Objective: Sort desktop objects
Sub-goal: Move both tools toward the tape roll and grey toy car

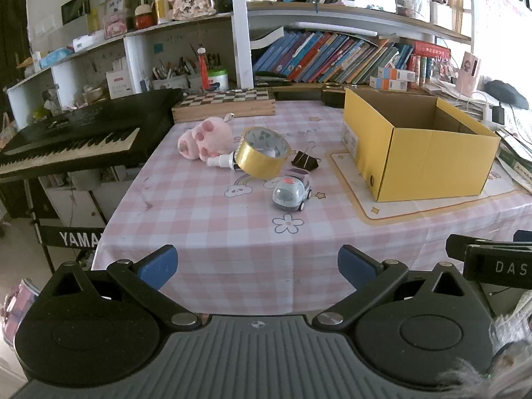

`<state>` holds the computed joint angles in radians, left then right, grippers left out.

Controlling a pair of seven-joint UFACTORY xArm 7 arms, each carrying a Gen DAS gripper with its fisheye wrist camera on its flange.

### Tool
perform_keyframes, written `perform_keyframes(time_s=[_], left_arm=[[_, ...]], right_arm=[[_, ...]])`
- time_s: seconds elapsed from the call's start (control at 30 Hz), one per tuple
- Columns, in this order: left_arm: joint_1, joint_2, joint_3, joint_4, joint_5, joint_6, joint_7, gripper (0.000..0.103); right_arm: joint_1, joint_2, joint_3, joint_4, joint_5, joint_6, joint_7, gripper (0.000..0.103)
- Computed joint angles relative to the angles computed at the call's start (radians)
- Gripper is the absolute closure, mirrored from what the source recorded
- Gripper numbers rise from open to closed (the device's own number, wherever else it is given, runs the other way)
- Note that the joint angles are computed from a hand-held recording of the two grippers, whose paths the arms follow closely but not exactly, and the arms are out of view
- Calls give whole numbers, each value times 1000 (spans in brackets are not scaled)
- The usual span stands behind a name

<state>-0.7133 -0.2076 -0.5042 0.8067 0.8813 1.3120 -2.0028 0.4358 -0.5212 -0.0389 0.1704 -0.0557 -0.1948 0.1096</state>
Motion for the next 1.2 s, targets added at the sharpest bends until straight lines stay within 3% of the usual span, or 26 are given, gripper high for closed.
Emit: perform_keyframes(time_s=[0.37, 1.2], left_arm=[[3, 7, 10, -20, 11, -33, -15, 0], [9, -4, 3, -16, 7, -43, 0, 0]], right_arm=[[36, 4, -47, 10, -3, 14, -18, 0], [28, -12, -19, 11, 10, 16, -24, 0]])
